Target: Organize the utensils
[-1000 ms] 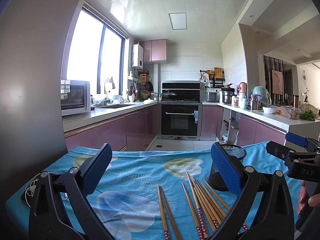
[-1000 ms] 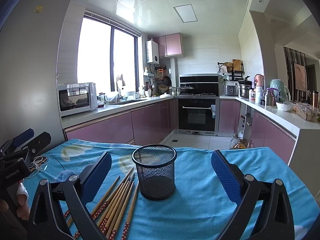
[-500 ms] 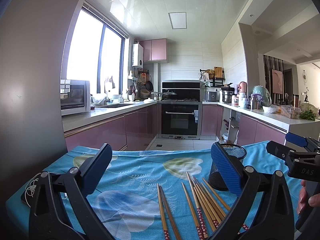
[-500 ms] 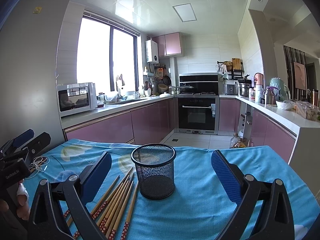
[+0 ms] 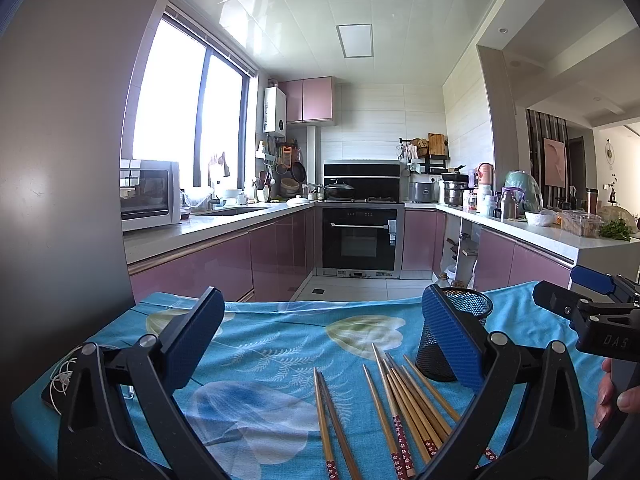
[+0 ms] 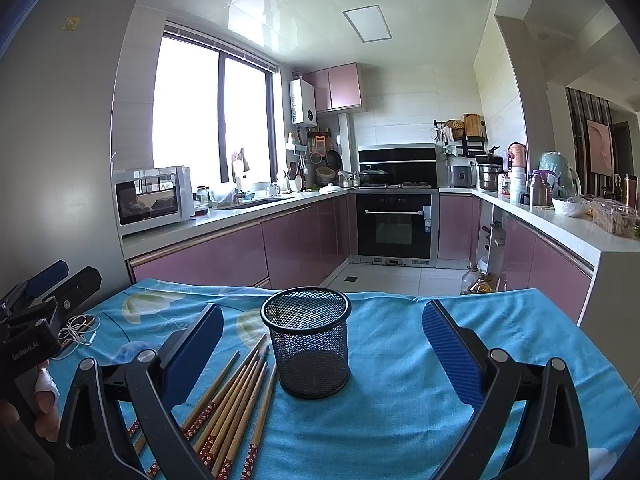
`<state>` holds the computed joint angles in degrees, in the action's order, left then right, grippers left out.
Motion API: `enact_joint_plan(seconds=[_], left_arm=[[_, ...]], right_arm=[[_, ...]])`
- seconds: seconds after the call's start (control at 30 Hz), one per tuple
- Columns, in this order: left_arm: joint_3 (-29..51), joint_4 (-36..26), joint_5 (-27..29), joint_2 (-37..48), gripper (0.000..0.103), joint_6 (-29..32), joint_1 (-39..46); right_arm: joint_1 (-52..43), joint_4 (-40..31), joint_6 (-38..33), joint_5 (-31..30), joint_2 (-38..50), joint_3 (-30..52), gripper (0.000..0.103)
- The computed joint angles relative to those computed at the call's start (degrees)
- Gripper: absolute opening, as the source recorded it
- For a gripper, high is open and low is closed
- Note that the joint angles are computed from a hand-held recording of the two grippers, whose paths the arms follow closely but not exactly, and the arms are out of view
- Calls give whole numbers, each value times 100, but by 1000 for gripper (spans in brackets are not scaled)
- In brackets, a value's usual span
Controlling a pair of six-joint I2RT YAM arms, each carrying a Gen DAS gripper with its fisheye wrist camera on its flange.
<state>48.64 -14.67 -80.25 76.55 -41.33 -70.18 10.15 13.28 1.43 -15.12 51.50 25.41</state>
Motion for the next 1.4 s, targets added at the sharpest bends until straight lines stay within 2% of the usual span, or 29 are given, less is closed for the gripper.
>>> enact_joint_plan(seconds=[0.53,0.97,1.4], left_arm=[[-123,325,76,-4,97,219,68],[-102,277,99,17,97,185,77],[-140,183,265,56,97,55,146]], right_arm=[[-22,29,13,-36,16,-2,97],[20,-34,20,-44,8,21,97],[-99,-284,-92,-359,132,130,96]])
